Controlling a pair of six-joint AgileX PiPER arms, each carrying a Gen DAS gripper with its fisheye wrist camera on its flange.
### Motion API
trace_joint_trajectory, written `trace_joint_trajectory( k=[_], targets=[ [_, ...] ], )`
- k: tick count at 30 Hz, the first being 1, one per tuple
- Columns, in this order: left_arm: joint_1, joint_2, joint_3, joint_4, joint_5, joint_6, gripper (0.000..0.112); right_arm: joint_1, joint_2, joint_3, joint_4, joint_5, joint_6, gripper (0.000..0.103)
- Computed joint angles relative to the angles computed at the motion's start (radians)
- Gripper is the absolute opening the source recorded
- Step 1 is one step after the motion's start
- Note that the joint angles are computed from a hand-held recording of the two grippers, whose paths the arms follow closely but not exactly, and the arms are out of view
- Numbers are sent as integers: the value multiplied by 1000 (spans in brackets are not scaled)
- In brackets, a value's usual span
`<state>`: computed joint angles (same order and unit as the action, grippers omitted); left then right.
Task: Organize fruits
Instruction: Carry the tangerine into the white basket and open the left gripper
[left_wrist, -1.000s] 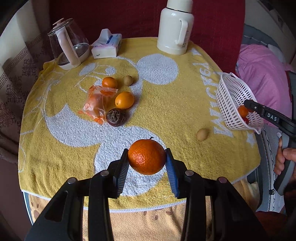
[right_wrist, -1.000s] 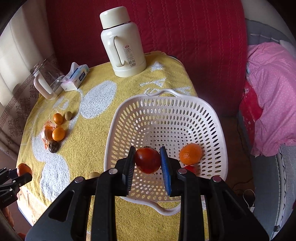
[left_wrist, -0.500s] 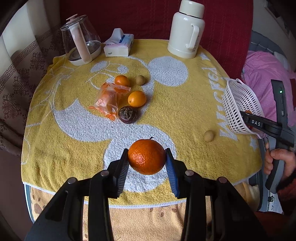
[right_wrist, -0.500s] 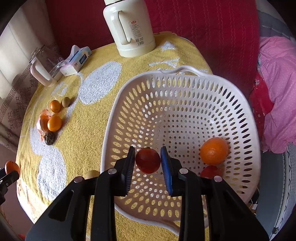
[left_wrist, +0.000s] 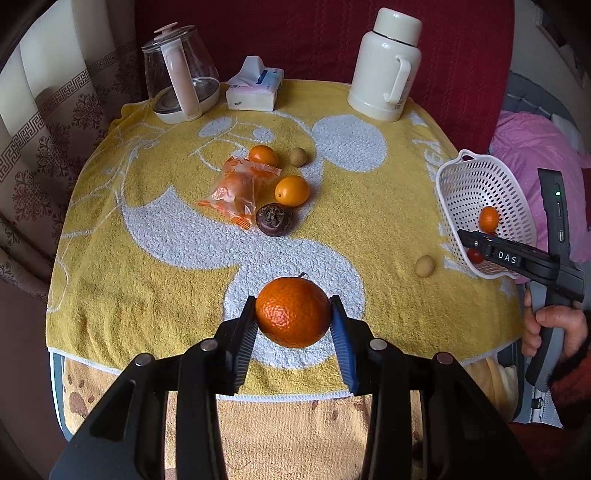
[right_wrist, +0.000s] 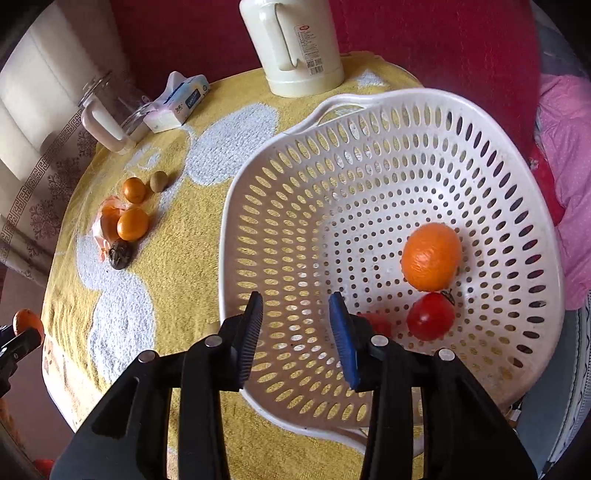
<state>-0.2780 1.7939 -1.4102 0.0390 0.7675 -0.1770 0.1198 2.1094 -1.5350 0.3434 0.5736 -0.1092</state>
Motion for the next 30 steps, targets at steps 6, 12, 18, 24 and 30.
trace_joint_trajectory(
  k=[6, 12, 18, 24, 30],
  targets=[
    [-9, 2, -12, -17, 0, 24, 39, 11, -22, 27, -40, -39, 52, 40],
    [-33, 21, -53, -35, 9, 52, 39, -11, -34, 49, -62, -57, 81, 40],
    [-61, 60, -138, -56, 30, 77, 39, -21, -57, 83, -108, -97, 130, 54],
    [-112, 124, -254, -64, 64, 100, 39, -26, -103, 129, -218, -144, 220, 61],
    [-163, 215, -395, -88, 109, 135, 39, -38, -173, 201, -380, -192, 364, 71]
  ],
)
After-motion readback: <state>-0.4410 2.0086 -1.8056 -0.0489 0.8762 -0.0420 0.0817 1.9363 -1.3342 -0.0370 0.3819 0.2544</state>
